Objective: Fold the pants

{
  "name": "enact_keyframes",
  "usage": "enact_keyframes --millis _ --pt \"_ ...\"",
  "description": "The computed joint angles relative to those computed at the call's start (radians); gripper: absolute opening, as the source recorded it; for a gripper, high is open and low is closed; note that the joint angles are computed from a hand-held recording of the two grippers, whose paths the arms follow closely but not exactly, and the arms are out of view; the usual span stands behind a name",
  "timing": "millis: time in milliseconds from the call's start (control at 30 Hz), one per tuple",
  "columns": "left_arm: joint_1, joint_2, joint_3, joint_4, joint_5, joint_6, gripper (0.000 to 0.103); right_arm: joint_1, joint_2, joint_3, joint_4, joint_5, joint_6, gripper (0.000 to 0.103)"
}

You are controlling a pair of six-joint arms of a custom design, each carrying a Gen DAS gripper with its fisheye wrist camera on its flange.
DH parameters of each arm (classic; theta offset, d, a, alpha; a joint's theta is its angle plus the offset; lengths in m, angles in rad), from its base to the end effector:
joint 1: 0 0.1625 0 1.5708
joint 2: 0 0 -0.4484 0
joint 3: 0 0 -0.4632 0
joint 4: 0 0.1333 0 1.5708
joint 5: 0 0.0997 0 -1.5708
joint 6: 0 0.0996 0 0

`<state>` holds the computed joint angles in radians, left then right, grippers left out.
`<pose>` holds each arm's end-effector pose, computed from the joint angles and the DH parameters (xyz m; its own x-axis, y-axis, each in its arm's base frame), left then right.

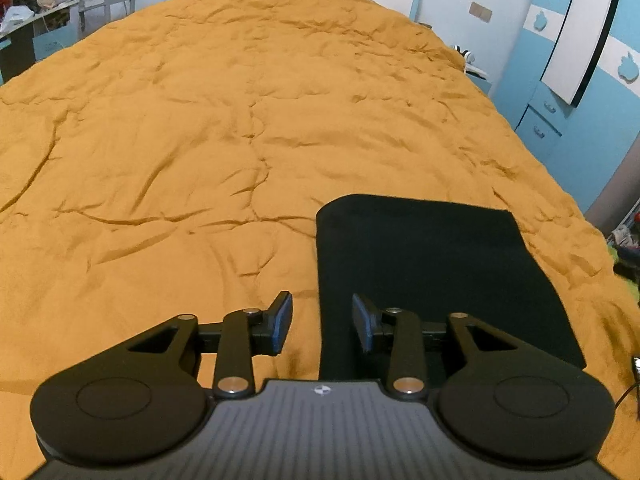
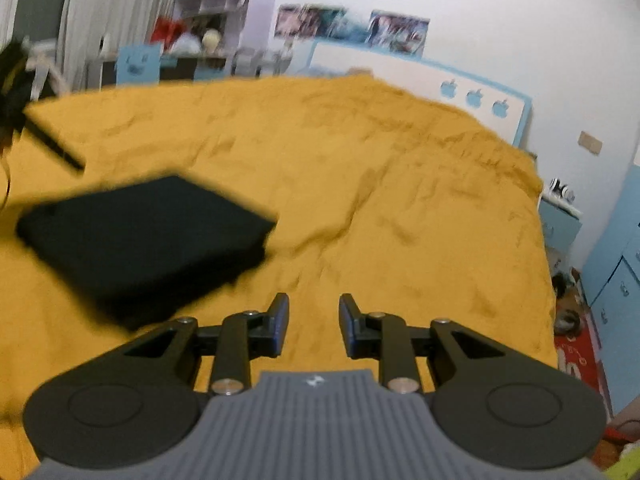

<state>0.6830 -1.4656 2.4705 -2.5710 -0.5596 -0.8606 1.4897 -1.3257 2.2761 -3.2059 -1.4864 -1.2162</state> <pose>-0.1689 -0.4181 0.1641 -0.8046 -0.2084 -0.5561 0.2540 0.7256 -0.6395 0.0993 -0.5279 0.2068 -0.4052 -0.7145 0.5704 -0.9136 0.2939 -0.2808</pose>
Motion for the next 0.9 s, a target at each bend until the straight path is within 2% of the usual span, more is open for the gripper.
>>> enact_keyframes --millis 67,133,200,300,367,467,633,733,833,900 --pt "0.015 0.002 0.000 -0.044 -0.019 0.035 0.050 0.024 0.012 -0.026 0.038 -0.003 0.064 0.024" --pt "0.029 0.006 0.002 -0.079 -0.031 0.060 0.053 0.044 0.026 -0.046 0.083 -0.013 0.126 0.030" --pt "0.051 0.007 0.003 -0.118 -0.058 0.094 0.060 0.057 0.039 -0.058 0.122 -0.014 0.182 0.041" --pt "0.092 0.008 0.008 -0.201 -0.105 0.130 0.062 0.070 0.059 -0.078 0.192 -0.006 0.299 0.052" --pt "0.132 0.008 0.006 -0.263 -0.160 0.146 0.062 0.078 0.075 -0.089 0.224 -0.002 0.368 0.054" --pt "0.181 0.015 0.002 -0.349 -0.237 0.174 0.062 0.090 0.108 -0.119 0.275 -0.004 0.474 0.056" --pt "0.252 0.039 -0.026 -0.381 -0.335 0.193 0.062 0.099 0.171 -0.177 0.394 -0.027 0.687 0.056" --pt "0.290 0.050 -0.032 -0.413 -0.382 0.192 0.062 0.095 0.202 -0.194 0.430 -0.038 0.769 0.056" --pt "0.338 0.056 -0.041 -0.442 -0.458 0.187 0.065 0.082 0.229 -0.196 0.422 -0.051 0.842 0.056" --pt "0.366 0.065 -0.053 -0.448 -0.497 0.191 0.066 0.059 0.241 -0.195 0.428 -0.017 0.898 0.058"
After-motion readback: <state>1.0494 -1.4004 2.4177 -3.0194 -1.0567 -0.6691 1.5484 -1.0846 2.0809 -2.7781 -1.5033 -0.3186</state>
